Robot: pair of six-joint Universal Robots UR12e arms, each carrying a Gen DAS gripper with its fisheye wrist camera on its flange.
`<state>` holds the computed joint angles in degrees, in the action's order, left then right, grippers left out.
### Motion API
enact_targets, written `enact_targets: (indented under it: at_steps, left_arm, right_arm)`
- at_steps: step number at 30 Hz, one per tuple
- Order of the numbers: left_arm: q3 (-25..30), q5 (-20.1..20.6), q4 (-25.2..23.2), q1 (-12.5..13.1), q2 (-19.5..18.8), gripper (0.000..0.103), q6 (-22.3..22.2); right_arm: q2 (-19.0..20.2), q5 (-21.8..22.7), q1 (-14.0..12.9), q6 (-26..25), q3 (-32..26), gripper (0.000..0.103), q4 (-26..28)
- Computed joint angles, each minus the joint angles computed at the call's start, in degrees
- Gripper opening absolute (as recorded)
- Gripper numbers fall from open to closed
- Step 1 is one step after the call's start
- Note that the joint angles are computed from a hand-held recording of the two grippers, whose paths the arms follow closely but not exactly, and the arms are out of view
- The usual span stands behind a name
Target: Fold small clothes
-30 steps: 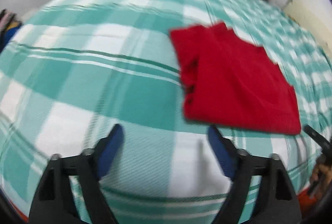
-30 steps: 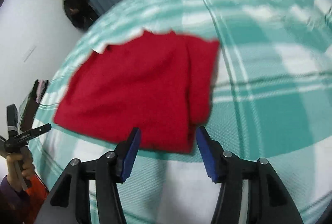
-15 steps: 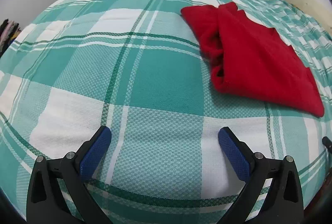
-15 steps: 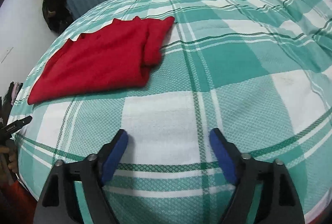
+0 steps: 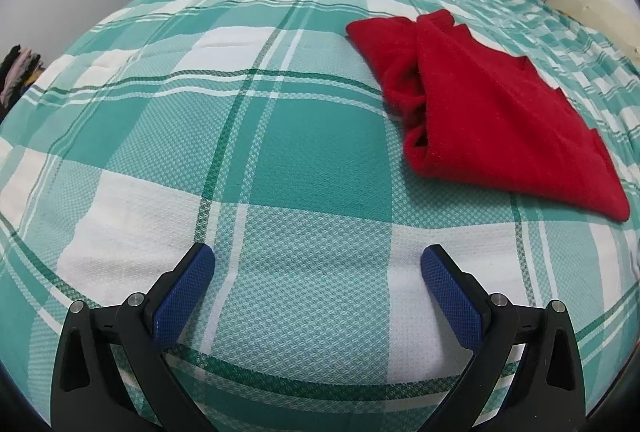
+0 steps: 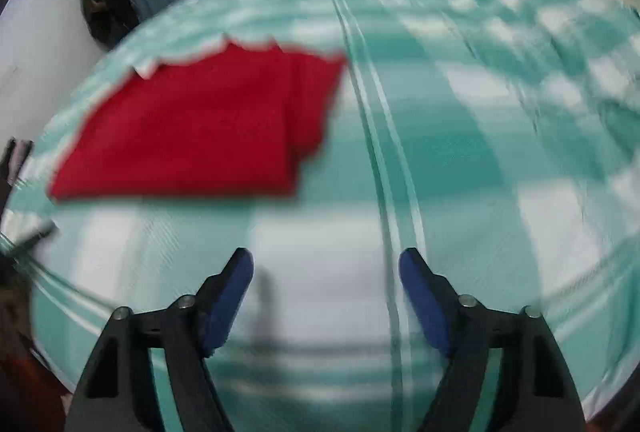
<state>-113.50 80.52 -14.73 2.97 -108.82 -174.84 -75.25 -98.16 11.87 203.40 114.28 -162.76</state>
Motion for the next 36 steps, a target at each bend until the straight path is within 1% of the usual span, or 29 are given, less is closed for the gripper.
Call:
enact_targets:
  at_steps: [1,3,4,5,6,7,9,10,11,13,14,15,16,18,20,21,22,23,25,27,28,30,31,33,34,36]
  left_arm:
    - [-0.23,-0.15,0.67,0.04,-0.01,0.103,-0.08]
    - [-0.46,-0.31,1.46,0.06,-0.04,0.103,-0.21]
    - [-0.49,-0.36,1.67,0.06,-0.08,0.103,-0.23]
    - [-0.5,-0.41,1.83,0.06,-0.1,0.103,-0.27]
    - [-0.49,-0.47,1.9,0.07,-0.12,0.103,-0.3]
    - [-0.49,-0.56,1.98,0.08,-0.15,0.103,-0.34]
    - [-0.51,-0.67,2.05,0.09,-0.14,0.103,-0.46]
    - [-0.52,-0.73,2.12,0.09,-0.14,0.102,-0.49]
    - [-0.57,-0.77,2.26,0.09,-0.16,0.103,-0.52]
    - [-0.69,-0.86,2.62,0.08,-0.18,0.103,-0.61]
    - [-0.72,-0.98,2.87,0.09,-0.24,0.103,-0.62]
    - [-0.72,-1.06,3.04,0.11,-0.32,0.103,-0.62]
    - [-0.71,-1.14,3.18,0.1,-0.39,0.103,-0.65]
    - [-0.67,-1.26,3.3,0.1,-0.46,0.103,-0.7]
    - [-0.66,-1.38,3.45,0.13,-0.51,0.103,-0.75]
    - [-0.65,-1.4,3.53,0.14,-0.55,0.103,-0.76]
    - [-0.66,-1.36,3.63,0.11,-0.57,0.103,-0.79]
    - [-0.66,-1.33,3.7,0.1,-0.59,0.103,-0.81]
    - [-0.65,-1.26,3.85,0.07,-0.63,0.103,-0.82]
    - [-0.65,-1.22,3.96,0.04,-0.66,0.103,-0.83]
    - [-0.64,-1.22,3.95,0.05,-0.67,0.103,-0.81]
    - [-0.64,-1.2,3.97,0.04,-0.68,0.103,-0.81]
    - [-0.64,-1.17,3.99,0.02,-0.69,0.103,-0.81]
    - [-0.64,-1.21,3.96,0.04,-0.68,0.103,-0.8]
    - [-0.64,-1.21,3.96,0.04,-0.68,0.103,-0.8]
    - [-0.64,-1.19,3.98,0.02,-0.69,0.103,-0.8]
  right_arm:
    - [0.49,1.78,-0.44,-2.11,-1.69,0.076,-0.98]
    - [3.01,7.33,-1.29,-9.12,-7.53,0.073,-0.44]
    - [4.66,10.84,-1.65,-12.72,-10.72,0.069,0.81]
    - [7.55,15.36,-2.03,-18.11,-15.93,0.066,4.37]
    - [9.98,17.53,-2.07,-21.96,-20.01,0.063,7.51]
    - [11.77,18.87,-2.06,-24.65,-22.84,0.062,9.7]
    - [17.06,20.94,-1.92,-31.62,-31.07,0.06,17.37]
    - [18.57,21.64,-1.95,-33.52,-33.49,0.059,20.12]
    - [20.84,22.05,-1.86,-36.68,-37.12,0.058,24.16]
    - [23.62,22.27,-1.63,-41.78,-41.68,0.057,29.81]
    - [24.36,22.79,-1.66,-43.18,-42.87,0.056,31.87]
    - [25.78,22.76,-1.62,-45.13,-45.26,0.052,35.51]
    - [26.63,22.46,-1.64,-46.25,-46.52,0.051,37.54]
    - [27.71,22.16,-1.7,-47.37,-48.01,0.048,39.81]
    - [28.2,22.91,-1.9,-48.5,-48.94,0.042,41.77]
    - [28.23,23.05,-1.95,-49.33,-49.16,0.036,42.37]
    - [28.27,23.14,-2.01,-49.69,-49.34,0.027,42.8]
    - [28.41,22.81,-2.02,-50.2,-49.79,0.022,43.63]
    - [28.43,21.37,-1.82,-51.88,-50.3,0.004,45.22]
    - [28.25,19.7,-1.4,-53.79,-50.46,0.003,46.06]
    - [28.18,18.86,-1.22,-54.58,-50.5,0.003,45.72]
    - [27.47,15.72,-0.62,-54.67,-48.93,0.002,40.87]
    - [27.26,14.76,-0.46,-54.15,-48.37,0.002,38.87]
    - [27.42,10.18,0.29,-52.48,-47.42,0.002,33.15]
    - [27.76,8.35,0.62,-51.49,-47.28,0.002,31.44]
    - [28.39,6.72,1.0,-50.22,-47.35,0.002,31.16]
